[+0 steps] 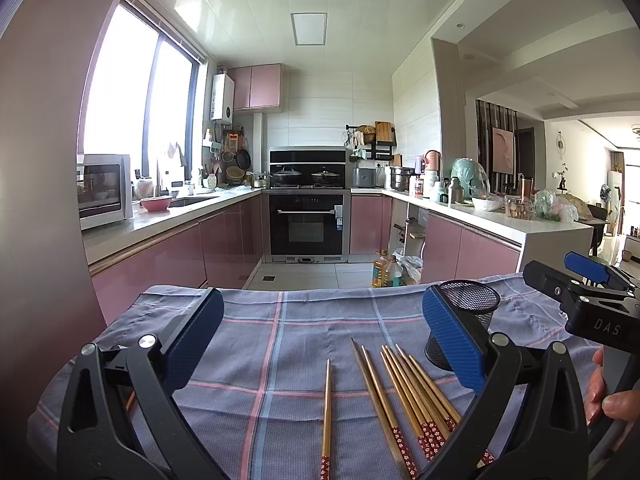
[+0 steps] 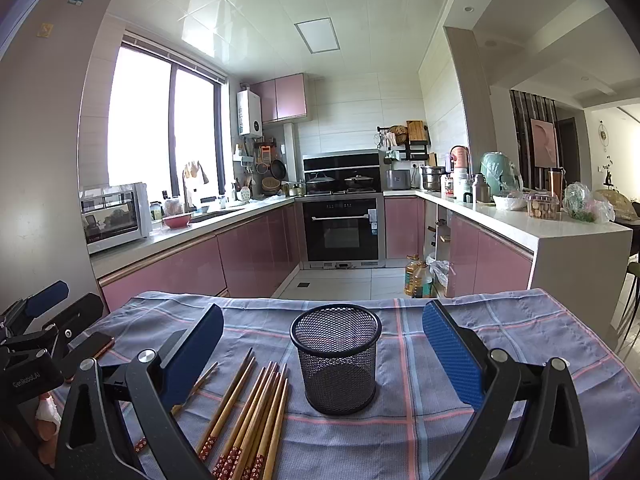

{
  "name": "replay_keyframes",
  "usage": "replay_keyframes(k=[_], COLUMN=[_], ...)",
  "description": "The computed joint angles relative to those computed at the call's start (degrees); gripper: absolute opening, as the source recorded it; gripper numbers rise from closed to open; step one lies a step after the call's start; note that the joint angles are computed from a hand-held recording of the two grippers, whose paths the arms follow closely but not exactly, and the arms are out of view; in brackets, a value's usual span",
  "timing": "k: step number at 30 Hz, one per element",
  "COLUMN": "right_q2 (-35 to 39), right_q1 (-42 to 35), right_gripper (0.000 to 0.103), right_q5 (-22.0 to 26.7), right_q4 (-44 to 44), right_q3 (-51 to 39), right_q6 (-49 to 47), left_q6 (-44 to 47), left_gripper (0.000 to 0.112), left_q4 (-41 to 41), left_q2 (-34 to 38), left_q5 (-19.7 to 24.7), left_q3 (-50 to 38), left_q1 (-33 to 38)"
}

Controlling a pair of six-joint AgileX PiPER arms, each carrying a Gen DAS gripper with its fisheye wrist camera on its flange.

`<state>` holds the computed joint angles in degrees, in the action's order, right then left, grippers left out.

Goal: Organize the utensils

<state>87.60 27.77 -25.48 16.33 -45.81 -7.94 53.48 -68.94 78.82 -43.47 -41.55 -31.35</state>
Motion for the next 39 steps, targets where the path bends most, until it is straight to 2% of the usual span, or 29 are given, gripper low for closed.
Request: replay_keyframes(k=[30,39], right_q2=[0.72,1.96], right_q1=[-0.49,-1.38], right_gripper=[0.096,0.096], right_q5=[0.7,3.38], right_q4=[-1.69,-5.78], right_q3=[-0.57,-1.97], right_q6=[1.67,5.09], left_q6=[0.42,1.76], left_gripper=[0.098,0.098], left_q4=[0.2,-0.7], left_q2=[0.21,1.18], left_q5=[1.54,2.98], left_q3=[-0.09,-1.08], left_q1=[1.12,1.94])
